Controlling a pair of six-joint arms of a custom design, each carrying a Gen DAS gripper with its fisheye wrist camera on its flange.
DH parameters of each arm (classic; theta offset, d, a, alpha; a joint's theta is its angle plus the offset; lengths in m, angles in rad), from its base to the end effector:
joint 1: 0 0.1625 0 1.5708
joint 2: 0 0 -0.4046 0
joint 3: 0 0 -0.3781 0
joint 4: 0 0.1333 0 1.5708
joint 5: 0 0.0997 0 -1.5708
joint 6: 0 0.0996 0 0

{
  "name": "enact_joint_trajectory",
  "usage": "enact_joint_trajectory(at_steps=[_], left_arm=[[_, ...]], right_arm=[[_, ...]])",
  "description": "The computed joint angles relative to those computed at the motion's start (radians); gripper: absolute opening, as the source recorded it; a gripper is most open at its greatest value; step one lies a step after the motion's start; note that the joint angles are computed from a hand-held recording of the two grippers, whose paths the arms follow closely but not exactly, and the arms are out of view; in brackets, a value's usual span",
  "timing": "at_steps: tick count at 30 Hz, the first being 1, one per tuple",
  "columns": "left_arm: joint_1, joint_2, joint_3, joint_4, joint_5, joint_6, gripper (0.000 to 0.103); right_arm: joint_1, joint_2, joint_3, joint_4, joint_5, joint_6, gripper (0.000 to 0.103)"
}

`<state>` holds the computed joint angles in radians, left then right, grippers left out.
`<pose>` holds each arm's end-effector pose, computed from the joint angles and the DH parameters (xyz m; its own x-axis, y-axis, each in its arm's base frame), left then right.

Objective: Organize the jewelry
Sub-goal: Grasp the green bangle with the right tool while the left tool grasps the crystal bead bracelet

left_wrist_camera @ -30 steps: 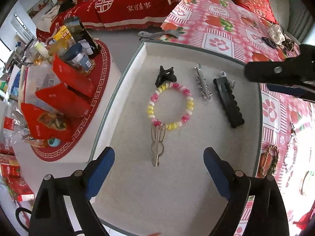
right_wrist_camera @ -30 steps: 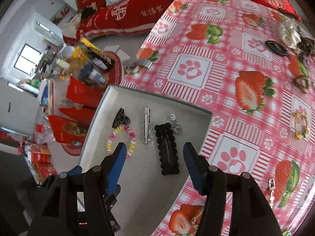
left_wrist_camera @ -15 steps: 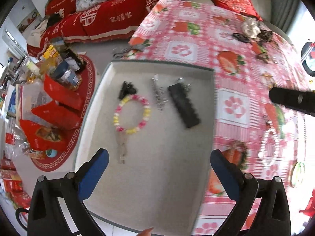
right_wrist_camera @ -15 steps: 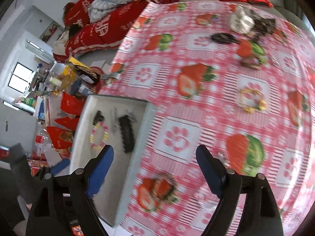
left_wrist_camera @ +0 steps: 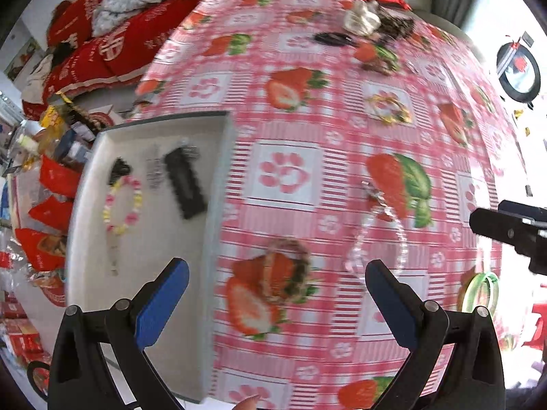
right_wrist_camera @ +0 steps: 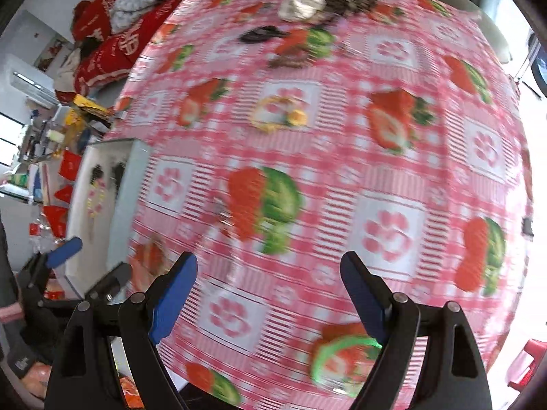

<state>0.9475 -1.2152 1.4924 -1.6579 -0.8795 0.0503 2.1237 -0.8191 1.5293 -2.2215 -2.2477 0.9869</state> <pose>-0.1834 -0.5923 0.3441 -0.5257 0.5869 -0.6158 0.6004 0.7688 0.2202 0.4058 -0.5226 0.1281 -0.7923 0.4656 0.3943 0.2481 0.8363 -0.4889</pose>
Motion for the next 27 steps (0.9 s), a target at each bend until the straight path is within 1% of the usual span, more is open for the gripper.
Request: enact_joint_trajectory(at_steps=[7,10,14,19,21,24,27], left_arm=[[-0.031,0.003,0.055,0.008,-0.036,-0.052,0.103],[-0.044,0.005,0.075,0.005,-0.053,-0.069,0.103],[-0.057,0.015,0.100,-0.009,-0.058,-0.087,0.103],[-0.059,0.033,0.121,-0.031,-0.046,-0.081,0.103],[-0.053,0.050,0.117,-0.033,-0.045,-0.072,0.103],[-0.047,0.067,0.117,-0.049,-0.044,-0.058,0.103],[-0.042,0.084,0.114,-0.059,-0.045,-0.052,0.103]], right_arm=[[-0.006,-0.117,0.159,0.042,0.010,0.062,0.088],[-0.005,-0.156,0.210,0.056,0.015,0.075,0.088],[0.000,-0.198,0.262,0.085,0.028,0.080,0.088],[0.010,-0.210,0.287,0.137,0.023,0.094,0.088],[0.011,-0.211,0.293,0.158,0.022,0.112,0.088],[0.011,-0.212,0.306,0.153,0.029,0.126,0.088],[0.009,-0.198,0.298,0.180,0.029,0.127,0.088]])
